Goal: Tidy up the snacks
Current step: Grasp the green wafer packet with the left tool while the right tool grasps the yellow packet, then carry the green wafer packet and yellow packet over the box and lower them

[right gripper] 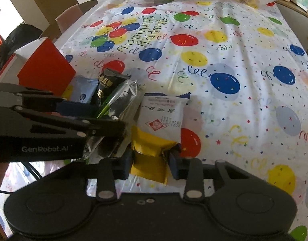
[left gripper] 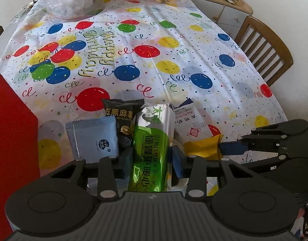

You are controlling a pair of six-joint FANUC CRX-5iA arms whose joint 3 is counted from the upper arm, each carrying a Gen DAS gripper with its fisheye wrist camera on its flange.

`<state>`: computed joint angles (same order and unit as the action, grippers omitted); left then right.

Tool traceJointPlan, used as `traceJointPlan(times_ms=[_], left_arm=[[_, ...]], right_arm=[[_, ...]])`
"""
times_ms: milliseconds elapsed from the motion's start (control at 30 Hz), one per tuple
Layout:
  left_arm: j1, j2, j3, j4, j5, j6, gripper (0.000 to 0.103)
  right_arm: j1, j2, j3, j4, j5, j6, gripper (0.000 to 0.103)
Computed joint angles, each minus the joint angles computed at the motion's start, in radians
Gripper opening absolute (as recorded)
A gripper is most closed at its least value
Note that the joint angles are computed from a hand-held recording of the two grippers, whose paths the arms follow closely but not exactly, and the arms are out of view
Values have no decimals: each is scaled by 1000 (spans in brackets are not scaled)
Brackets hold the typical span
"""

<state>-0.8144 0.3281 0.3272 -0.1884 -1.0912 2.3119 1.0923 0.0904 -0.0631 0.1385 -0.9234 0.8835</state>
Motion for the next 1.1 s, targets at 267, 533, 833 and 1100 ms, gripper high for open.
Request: traceJointPlan(times_ms=[267,533,833,1100], left_arm=[[-11,-28,-28,-4,14,37,32],[-25,-76,-82,-8,38,94,27],[-44,-168,-164,-11,74,194,23],[-69,-285,-243,-48,126,301,22]], right_arm=[[13,-31,-27,6,13,-38,31],[44,-93,-74,44,19,-111,31],[94,-167,-121,101,32,-192,32],[151,-211,-131,159,32,-262,32]])
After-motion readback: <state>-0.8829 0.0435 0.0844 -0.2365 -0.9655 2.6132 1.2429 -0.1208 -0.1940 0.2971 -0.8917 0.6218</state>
